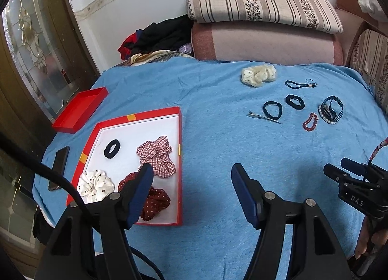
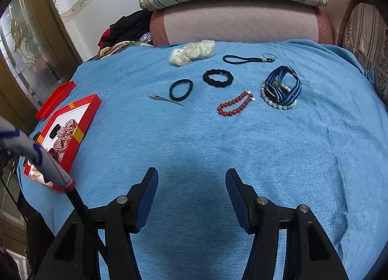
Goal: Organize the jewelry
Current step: 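Move both open tools back toward the remaining jewelry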
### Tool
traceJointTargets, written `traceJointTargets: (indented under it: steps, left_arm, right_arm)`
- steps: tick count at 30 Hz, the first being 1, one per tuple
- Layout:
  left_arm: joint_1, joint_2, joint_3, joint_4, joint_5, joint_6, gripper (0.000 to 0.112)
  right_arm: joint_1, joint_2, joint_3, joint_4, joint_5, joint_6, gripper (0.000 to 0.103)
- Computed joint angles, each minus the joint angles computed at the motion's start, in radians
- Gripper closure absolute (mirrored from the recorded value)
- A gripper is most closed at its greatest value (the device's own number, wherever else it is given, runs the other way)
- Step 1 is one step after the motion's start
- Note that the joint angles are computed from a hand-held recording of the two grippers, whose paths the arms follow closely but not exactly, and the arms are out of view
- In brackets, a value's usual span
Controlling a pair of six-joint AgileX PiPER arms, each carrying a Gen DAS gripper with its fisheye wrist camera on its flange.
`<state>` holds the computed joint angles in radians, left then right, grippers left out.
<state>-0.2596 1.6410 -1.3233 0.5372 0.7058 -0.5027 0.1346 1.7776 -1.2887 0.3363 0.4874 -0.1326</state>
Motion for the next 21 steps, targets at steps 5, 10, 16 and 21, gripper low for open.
traceJointTargets:
  steps: [5,10,16,21]
  left_arm:
    - [-0.015,0.041,-0.029,0.004,0.009,0.001,0.044]
    - [0.002,0.129,-0.105,-0.098,0.019,0.089,0.044]
    - [0.013,0.291,-0.266,-0.245,0.027,0.237,0.044]
    - [0.016,0.501,-0.573,-0.389,0.107,0.384,0.044]
  right_arm:
    - [-0.025,0.014,-0.001,0.022,-0.005,-0.028,0.041]
    - [-0.069,0.018,0.000,0.000,-0.014,-0.030,0.041]
    - [-0.175,0.034,-0.016,0.006,-0.013,-0.049,0.040]
    - [-0.254,0.079,-0.084,0.022,0.000,-0.052,0.040]
